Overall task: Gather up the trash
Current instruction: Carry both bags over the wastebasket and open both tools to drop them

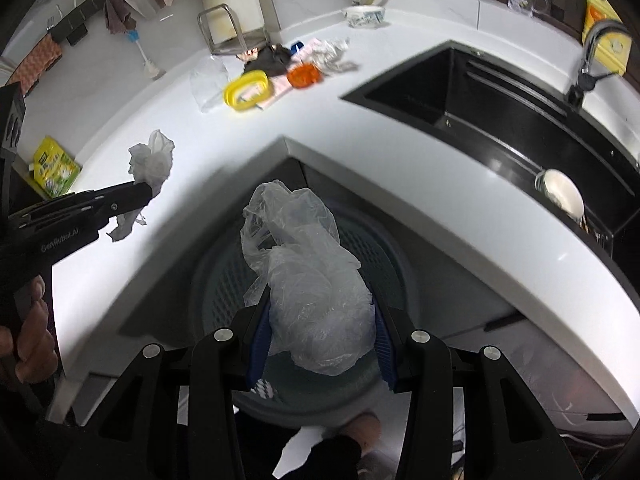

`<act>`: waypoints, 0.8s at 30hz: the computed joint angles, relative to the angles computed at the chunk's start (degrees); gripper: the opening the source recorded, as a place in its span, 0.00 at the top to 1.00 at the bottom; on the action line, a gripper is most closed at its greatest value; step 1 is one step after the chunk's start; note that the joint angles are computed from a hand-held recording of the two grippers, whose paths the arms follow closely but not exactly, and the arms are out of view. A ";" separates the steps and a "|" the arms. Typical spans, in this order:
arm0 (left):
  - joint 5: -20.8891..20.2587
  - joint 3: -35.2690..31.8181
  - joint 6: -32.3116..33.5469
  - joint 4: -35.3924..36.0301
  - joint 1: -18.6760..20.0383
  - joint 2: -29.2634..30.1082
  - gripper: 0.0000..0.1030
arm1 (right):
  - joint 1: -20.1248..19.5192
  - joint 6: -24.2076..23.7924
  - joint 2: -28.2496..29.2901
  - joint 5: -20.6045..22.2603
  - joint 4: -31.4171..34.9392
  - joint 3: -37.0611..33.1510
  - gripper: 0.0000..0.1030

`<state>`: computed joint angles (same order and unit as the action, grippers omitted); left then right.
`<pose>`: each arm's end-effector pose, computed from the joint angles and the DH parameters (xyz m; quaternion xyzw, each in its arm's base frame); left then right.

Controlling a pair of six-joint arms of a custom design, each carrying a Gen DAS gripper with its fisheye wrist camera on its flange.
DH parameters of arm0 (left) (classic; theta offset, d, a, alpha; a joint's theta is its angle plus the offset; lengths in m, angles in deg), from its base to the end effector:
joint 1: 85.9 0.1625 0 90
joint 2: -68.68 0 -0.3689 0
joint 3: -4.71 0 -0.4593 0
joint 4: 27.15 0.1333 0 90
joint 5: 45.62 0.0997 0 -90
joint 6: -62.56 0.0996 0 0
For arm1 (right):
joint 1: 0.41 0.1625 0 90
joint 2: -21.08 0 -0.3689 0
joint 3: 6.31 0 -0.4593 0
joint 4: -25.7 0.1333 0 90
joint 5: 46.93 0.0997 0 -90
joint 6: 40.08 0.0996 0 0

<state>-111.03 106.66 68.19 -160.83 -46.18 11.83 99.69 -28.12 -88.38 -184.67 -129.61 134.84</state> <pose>-0.3678 -0.5328 0.0530 0.4603 0.8618 -0.0697 0.2016 0.1267 -0.3716 0.2685 -0.1312 -0.8734 0.3337 0.3296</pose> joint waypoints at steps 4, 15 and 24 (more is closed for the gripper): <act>-0.26 2.94 -4.00 1.21 -1.42 -0.65 0.87 | -2.00 -1.65 -4.32 2.31 2.64 2.75 0.59; 0.86 5.82 -11.49 3.81 -2.84 -0.07 0.86 | -9.02 -8.65 -7.45 10.32 1.75 5.23 0.58; 2.59 5.36 -15.17 5.50 -2.89 1.04 0.81 | -12.25 -11.64 -4.32 13.91 0.08 3.99 0.58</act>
